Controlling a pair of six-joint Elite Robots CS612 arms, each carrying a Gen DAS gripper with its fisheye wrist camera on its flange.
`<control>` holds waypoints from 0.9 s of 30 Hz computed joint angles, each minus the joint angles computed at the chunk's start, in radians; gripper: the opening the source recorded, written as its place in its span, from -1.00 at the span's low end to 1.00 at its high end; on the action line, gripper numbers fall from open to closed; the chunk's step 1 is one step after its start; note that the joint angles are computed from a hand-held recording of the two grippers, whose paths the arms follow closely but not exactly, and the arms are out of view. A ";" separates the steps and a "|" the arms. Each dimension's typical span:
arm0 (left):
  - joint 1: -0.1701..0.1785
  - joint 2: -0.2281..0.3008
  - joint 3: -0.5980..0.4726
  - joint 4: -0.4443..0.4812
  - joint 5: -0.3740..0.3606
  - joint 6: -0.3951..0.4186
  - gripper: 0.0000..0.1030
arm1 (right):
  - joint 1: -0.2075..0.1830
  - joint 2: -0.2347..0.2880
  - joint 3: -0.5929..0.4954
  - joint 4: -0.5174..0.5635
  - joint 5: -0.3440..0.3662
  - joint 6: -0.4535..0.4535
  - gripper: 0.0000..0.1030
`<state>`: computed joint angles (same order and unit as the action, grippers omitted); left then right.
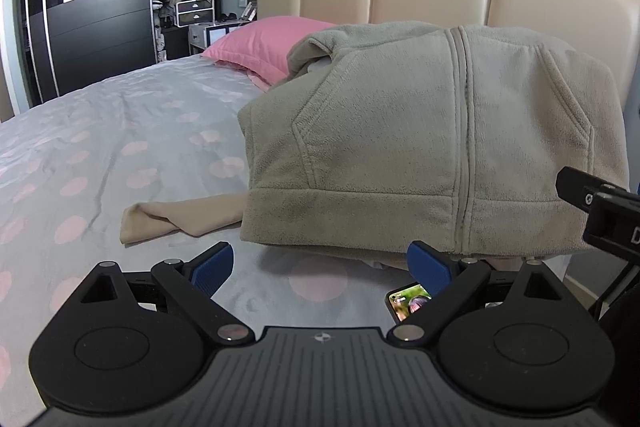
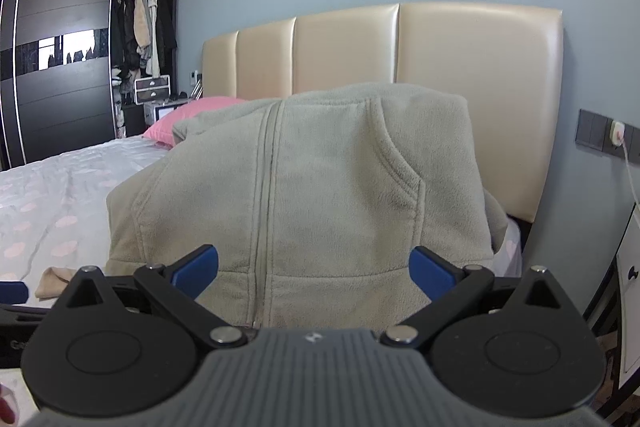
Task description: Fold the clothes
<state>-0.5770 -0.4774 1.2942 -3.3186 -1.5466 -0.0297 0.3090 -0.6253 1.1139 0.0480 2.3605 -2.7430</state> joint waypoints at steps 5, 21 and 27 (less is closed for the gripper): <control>0.010 0.025 -0.073 0.065 -0.020 0.023 0.85 | -0.030 -0.018 0.001 0.042 -0.097 0.039 0.99; 0.082 0.302 -0.683 0.464 -0.125 0.046 0.85 | -0.188 0.002 -0.129 0.247 -0.103 0.063 0.99; 0.108 0.435 -0.933 0.626 -0.232 0.003 0.85 | -0.233 0.025 -0.162 0.282 -0.218 0.121 0.90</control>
<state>-0.4689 -0.0424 0.3610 -2.6927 -1.7781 -0.0268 0.0758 -0.6001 0.9523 0.3301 2.1425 -2.6219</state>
